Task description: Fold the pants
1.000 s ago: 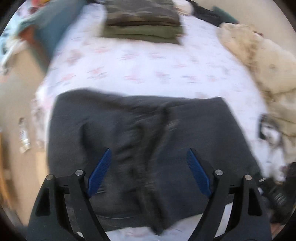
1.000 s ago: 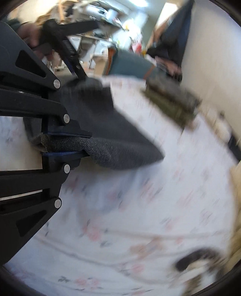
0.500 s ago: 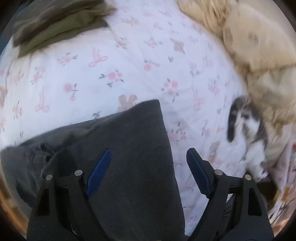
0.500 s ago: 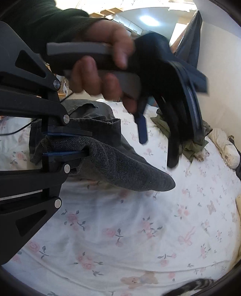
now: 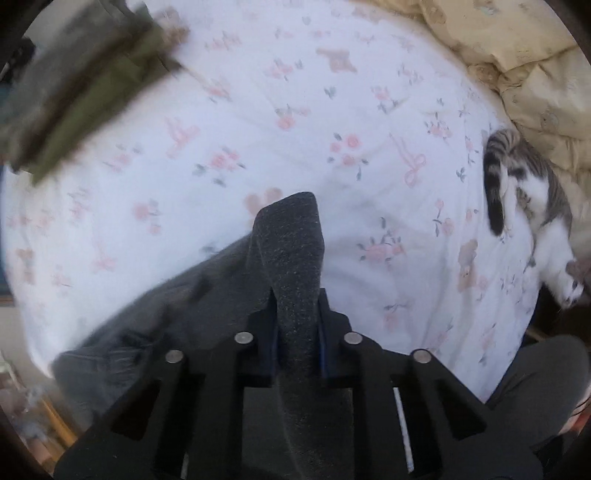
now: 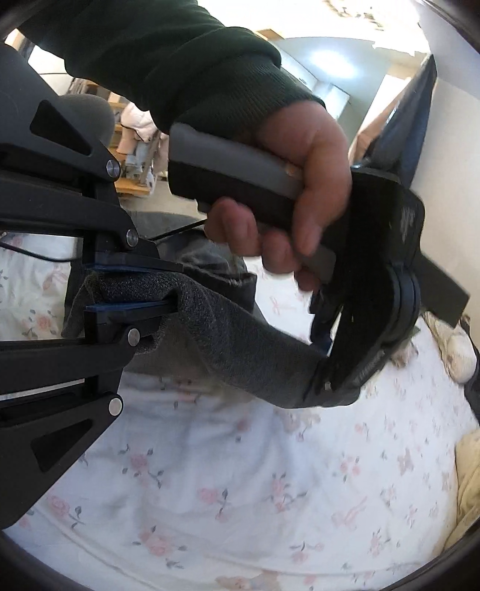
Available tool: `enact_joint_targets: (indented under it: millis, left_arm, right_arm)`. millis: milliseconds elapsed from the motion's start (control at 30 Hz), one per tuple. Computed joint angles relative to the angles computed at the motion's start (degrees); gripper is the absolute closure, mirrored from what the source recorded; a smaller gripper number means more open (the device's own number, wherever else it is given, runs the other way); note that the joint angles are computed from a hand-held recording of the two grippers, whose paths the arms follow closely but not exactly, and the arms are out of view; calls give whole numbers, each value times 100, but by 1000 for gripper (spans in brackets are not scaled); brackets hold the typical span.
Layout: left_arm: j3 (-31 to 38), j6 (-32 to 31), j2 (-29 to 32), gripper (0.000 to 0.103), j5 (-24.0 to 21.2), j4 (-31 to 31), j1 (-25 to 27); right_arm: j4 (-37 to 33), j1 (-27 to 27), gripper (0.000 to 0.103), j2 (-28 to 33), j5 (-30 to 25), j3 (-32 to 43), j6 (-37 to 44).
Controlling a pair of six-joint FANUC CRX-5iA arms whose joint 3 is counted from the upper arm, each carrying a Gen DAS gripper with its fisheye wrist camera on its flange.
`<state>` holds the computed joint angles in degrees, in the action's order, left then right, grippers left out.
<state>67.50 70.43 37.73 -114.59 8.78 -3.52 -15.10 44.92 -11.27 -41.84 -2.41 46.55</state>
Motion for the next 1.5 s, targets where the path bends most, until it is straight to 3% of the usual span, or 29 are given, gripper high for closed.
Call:
enact_joint_targets:
  millis: [133,267,333,500,700,800,900,1100,1200,1233,1300,1367,1400,1433,1500]
  left_arm:
    - [-9,24,-257,94,6,315,470]
    - [-487,-161,-839,94,320,548,1130]
    - [-682,-283,-1047,94,412,657,1447]
    - [-1673,-827,-1777,94,928,403,2275]
    - [-2957,-984,-2134,95,1659,303,3099]
    - [-3309,-901,-2104,95,1785,-53,3181]
    - [-3615,-884,-2162,95,1937,-50,3334]
    - [-3597,-789,-2167,93,2109,-533,3104]
    - [-3701,-857,-2293,81,2351,-1264,2768]
    - [-3746,-822,-2358,72,2447,-1466,2696]
    - [-3843,-655,-2615,70,2753,-2173,2446]
    - [-4223,-963,-3030,72,3241,-1682,2624]
    - [-4348,-1120,-3172,72,3137,-987,2778]
    - [-4470,-1374,-3218,69,2959,-398,2927]
    - [-4527,-1722,-3099,71,2379,-121,2950]
  right_arm:
    - [-285,141,90,83,-87,274,608]
    - [-854,158,90,249,-184,681,1220]
    - [-795,365,90,423,-232,961,1424]
    - [-799,830,90,1156,-481,1785,1611]
    - [-536,1303,86,2209,-798,2668,1433]
    - [-875,1216,80,2741,-1545,3335,1507]
    - [-1299,1013,80,2718,-2007,3435,1725]
    - [-322,895,79,2031,-1361,2245,758]
    - [-1136,561,88,2360,-1530,2239,1094]
    - [-1225,520,89,2476,-1577,2299,1116]
    - [-1111,576,92,2540,-1456,2252,1060]
    - [-1098,570,92,2510,-1410,2228,974]
    - [-1168,536,91,2481,-1453,2234,1020]
    - [-1275,492,83,2450,-1470,2224,1080]
    - [-1893,209,83,2334,-1435,2169,1454]
